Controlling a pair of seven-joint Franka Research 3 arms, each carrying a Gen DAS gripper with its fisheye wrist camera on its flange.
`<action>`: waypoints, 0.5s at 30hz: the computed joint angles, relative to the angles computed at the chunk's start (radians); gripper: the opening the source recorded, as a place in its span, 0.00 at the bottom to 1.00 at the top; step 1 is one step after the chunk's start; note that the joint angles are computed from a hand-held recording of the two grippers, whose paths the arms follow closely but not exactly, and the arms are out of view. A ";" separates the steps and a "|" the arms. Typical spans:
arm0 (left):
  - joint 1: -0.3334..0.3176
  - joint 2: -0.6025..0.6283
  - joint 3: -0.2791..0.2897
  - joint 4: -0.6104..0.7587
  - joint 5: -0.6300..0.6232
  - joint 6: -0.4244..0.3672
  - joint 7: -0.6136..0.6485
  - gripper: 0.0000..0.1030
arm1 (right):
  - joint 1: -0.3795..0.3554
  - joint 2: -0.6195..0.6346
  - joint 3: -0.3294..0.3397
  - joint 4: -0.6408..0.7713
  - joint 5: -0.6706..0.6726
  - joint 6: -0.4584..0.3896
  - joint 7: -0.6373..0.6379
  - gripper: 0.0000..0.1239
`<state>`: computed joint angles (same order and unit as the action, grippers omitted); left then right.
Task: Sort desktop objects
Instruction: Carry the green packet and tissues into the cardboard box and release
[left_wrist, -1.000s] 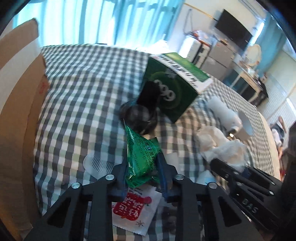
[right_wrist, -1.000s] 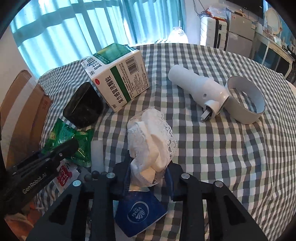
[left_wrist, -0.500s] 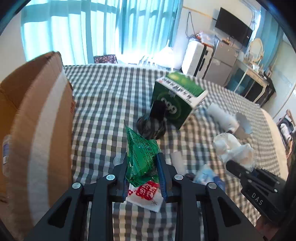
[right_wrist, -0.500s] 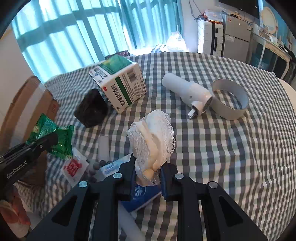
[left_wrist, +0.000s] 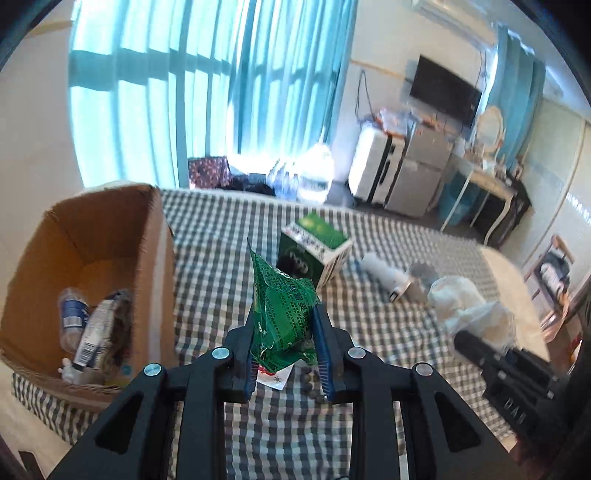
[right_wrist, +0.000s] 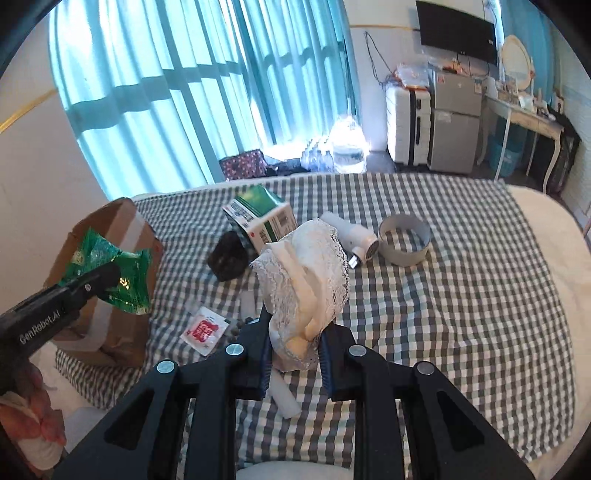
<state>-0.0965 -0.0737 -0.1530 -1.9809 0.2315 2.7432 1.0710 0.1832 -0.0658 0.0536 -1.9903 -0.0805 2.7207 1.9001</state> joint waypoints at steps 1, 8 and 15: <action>0.003 -0.016 0.002 -0.008 0.007 -0.001 -0.004 0.26 | 0.004 -0.016 0.005 -0.006 -0.011 0.001 0.003 0.16; 0.030 -0.144 0.034 -0.093 -0.016 0.011 0.005 0.26 | 0.026 -0.068 0.056 0.009 -0.075 -0.004 0.025 0.16; 0.077 -0.208 0.079 -0.145 -0.038 0.007 0.018 0.26 | 0.091 -0.012 0.088 0.107 -0.063 -0.017 -0.018 0.16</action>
<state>-0.0194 -0.2821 -0.0738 -2.1263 0.1938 2.7506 1.0887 0.2740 -0.0775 0.1417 -1.8835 -0.1437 2.7035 1.8825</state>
